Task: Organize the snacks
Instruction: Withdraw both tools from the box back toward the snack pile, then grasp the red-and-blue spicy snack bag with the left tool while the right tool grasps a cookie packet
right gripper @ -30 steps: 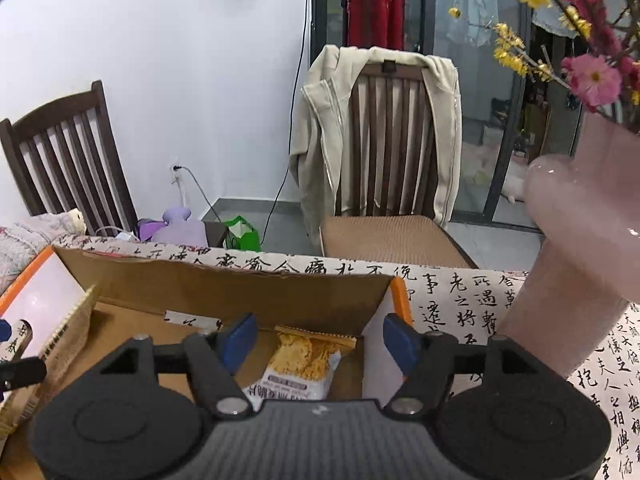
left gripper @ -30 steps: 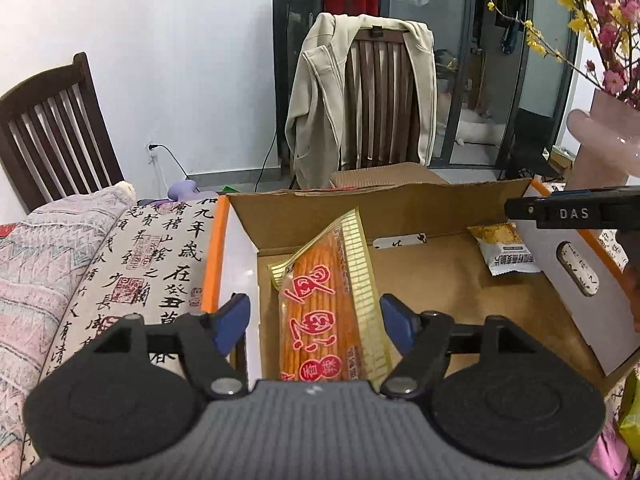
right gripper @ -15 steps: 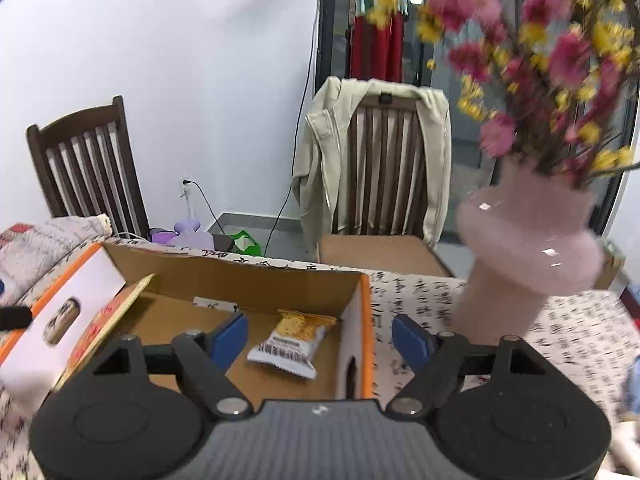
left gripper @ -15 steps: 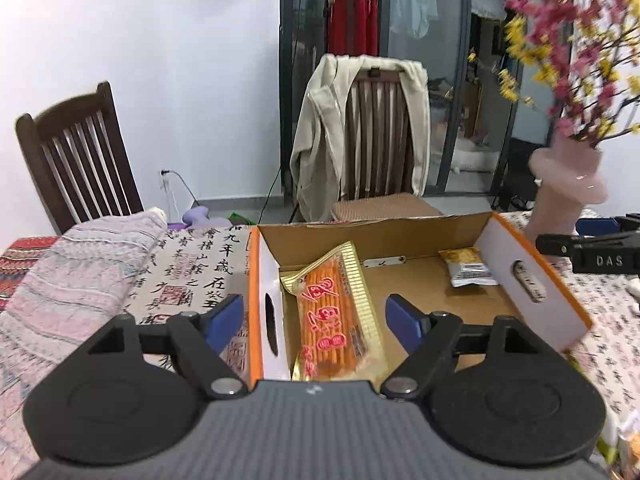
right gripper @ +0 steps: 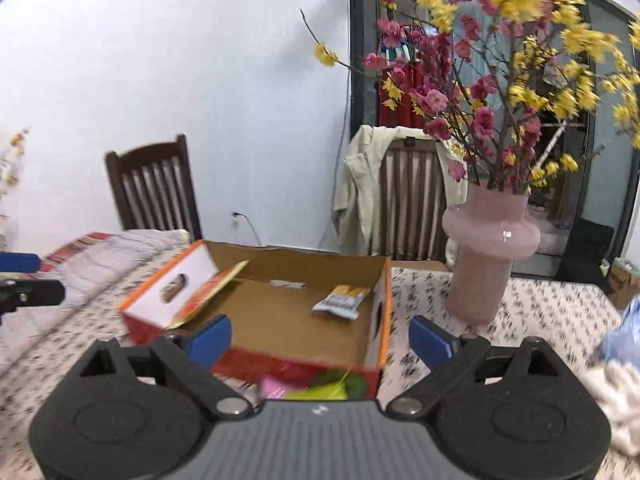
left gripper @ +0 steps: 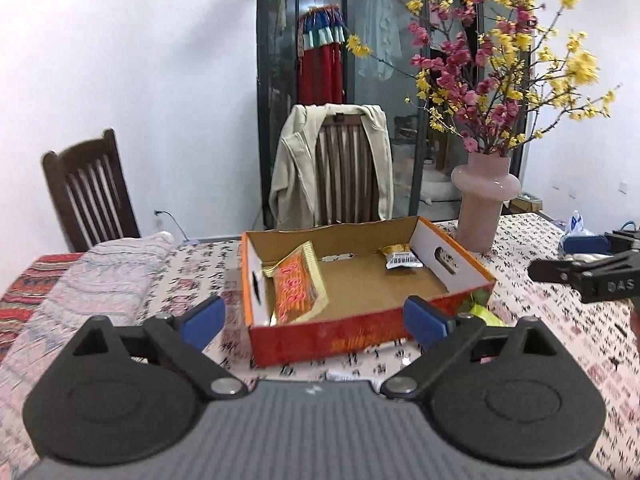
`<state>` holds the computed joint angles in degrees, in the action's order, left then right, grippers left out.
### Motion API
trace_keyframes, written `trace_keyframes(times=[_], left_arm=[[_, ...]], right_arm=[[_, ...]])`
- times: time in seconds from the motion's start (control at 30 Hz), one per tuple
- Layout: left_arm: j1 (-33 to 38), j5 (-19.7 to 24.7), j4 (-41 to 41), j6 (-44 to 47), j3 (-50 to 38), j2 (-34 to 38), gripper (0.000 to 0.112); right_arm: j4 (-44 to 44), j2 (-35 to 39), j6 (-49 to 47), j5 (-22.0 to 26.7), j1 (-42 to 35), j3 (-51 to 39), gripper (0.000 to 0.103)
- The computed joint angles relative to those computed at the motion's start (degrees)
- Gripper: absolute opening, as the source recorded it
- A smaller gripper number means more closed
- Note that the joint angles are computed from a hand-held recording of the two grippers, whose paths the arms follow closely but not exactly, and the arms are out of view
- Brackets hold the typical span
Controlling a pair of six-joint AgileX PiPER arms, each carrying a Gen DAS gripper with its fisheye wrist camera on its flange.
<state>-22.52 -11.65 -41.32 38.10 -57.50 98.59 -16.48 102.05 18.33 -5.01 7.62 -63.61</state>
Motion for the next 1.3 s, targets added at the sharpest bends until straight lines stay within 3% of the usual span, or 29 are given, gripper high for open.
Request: trace_keyframes(times=[0.07, 0.13, 0.23, 0.33, 0.57, 0.63, 0.83, 1.03, 1.17, 1.3], left_arm=[[-1.5, -3.9, 4.8, -6.0, 5.8, -3.3, 0.099], [-3.5, -7.6, 5.5, -8.6, 11.1, -6.3, 0.100], [-7.6, -14.7, 1.6, -8.4, 18.7, -10.0, 0.102], [-14.1, -23.3, -7.5, -6.0, 25.2, -11.5, 0.103], [-22.5, -29.3, -13.0, -14.8, 36.0, -14.2, 0.103], [-24.6, -29.0, -15.1, -13.9, 36.8, -12.1, 0.103], [-24.8, -25.9, -6.5, -26.1, 41.2, -8.6, 0.103], [-26.6, -25.5, -2.8, -26.5, 40.9, -6.4, 0.103], [-24.2, -22.5, 0.4, -27.0, 38.1, -3.5, 0.097], [-21.3, -20.8, 3.1, -26.7, 35.8, -2.7, 0.094]], right_arm=[[-0.7, -3.8, 1.5, -3.4, 0.3, 6.6, 0.096], [4.1, -7.3, -2.6, -7.4, 1.1, 13.3, 0.096], [12.0, -11.8, -8.7, -13.8, 2.8, 22.6, 0.100], [19.5, -15.5, -13.1, -19.7, 5.8, 31.1, 0.103], [36.3, -18.6, -20.1, -30.1, 16.2, 44.0, 0.103], [42.4, -18.2, -21.6, -33.9, 20.8, 47.0, 0.103], [54.8, -11.2, -17.6, -47.7, 35.6, 55.1, 0.103], [57.7, -9.3, -17.0, -48.5, 38.8, 56.8, 0.103], [48.9, -7.9, -12.9, -50.5, 33.4, 57.2, 0.103], [49.8, -6.7, -16.8, -49.1, 31.8, 54.7, 0.103]])
